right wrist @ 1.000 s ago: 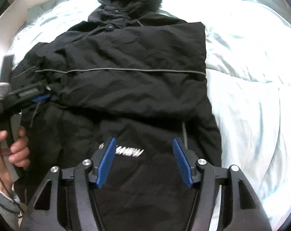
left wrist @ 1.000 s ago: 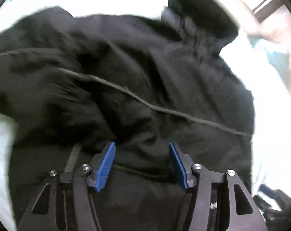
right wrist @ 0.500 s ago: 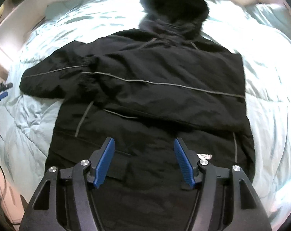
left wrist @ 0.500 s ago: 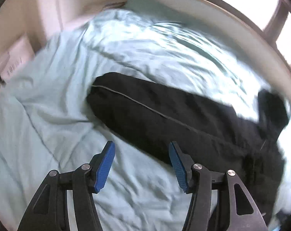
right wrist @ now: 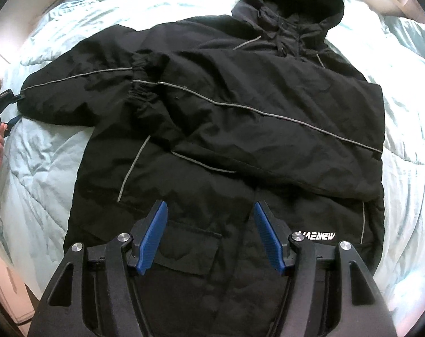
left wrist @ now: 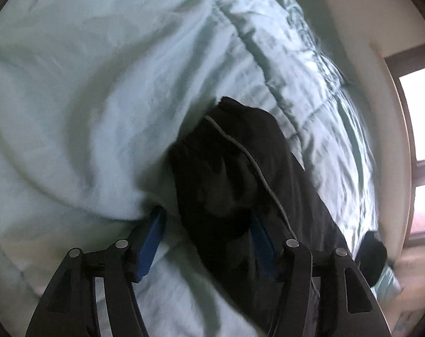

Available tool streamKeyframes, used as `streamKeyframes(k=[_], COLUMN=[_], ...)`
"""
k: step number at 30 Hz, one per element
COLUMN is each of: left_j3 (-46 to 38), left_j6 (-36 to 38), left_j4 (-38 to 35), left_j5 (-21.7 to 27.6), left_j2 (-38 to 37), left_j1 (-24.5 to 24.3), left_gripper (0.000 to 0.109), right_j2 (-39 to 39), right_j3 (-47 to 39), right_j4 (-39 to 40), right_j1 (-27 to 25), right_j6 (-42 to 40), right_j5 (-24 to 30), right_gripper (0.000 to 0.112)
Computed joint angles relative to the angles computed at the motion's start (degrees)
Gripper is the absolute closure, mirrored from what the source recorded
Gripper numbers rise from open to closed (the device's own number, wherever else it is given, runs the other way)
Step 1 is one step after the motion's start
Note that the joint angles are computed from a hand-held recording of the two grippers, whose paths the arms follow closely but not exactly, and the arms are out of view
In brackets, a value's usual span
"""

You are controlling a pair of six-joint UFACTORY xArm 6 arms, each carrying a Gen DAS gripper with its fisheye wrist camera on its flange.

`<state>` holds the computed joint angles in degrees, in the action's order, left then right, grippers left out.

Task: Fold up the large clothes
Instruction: 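Grasp the other black sleeve cuff with the left gripper and lift it, then lay the sleeve across the jacket body with the left gripper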

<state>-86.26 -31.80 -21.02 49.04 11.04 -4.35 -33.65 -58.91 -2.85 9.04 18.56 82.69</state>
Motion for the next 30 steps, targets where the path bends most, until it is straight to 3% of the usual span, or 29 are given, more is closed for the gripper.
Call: streamKeyframes(k=[6,7,9,11,16,19,24,30], left_j3=[1.98,2.6,3.95,5.26,5.85,6.88,-0.84,-16.97], left_j6=[1.16,1.14,2.53,2.27,0.26,3.41,5.95,8.56], left_j4=[-6.37,-6.01,-6.02,-3.12,3.17,1.31,6.18,7.95], left_j5=[-5.42,-6.38,-8.25,-10.57,-11.75,-13.8,-9.99,-3.8], left_j2=[0.75,0.33,-0.9,-2.63,-6.63,-9.7,-9.3,-0.34], left_j1=[0.09,-0.21,-0.87,-1.94,-4.44,-6.5,-13.79,-25.21], left_gripper=[0.039,0.042,0.07,0.084,0.089,0.092,0.093,0.093], right_j2=[2.8,3.11,3.62,3.87,3.16,2.06,-0.37,-3.62], right_j3=[-0.55,-0.52,-0.39,-0.3,0.23,1.22,2.97,4.1], right_j4=[1.56,1.89,2.67,3.59,4.8,6.11,8.71,10.28], right_j1=[-1.65,-1.89,-2.46,-3.14,-4.96,-6.8,-10.41,-15.21], right_j6=[-2.35,-2.77,-3.72,-4.81,-7.32,-8.68,-11.0,-14.55], right_j5=[-1.37,-1.57,-2.09,-2.56,-3.64,-4.12,-4.92,-5.45], right_gripper=[0.045,0.045,0.045,0.045,0.046,0.045,0.045,0.045])
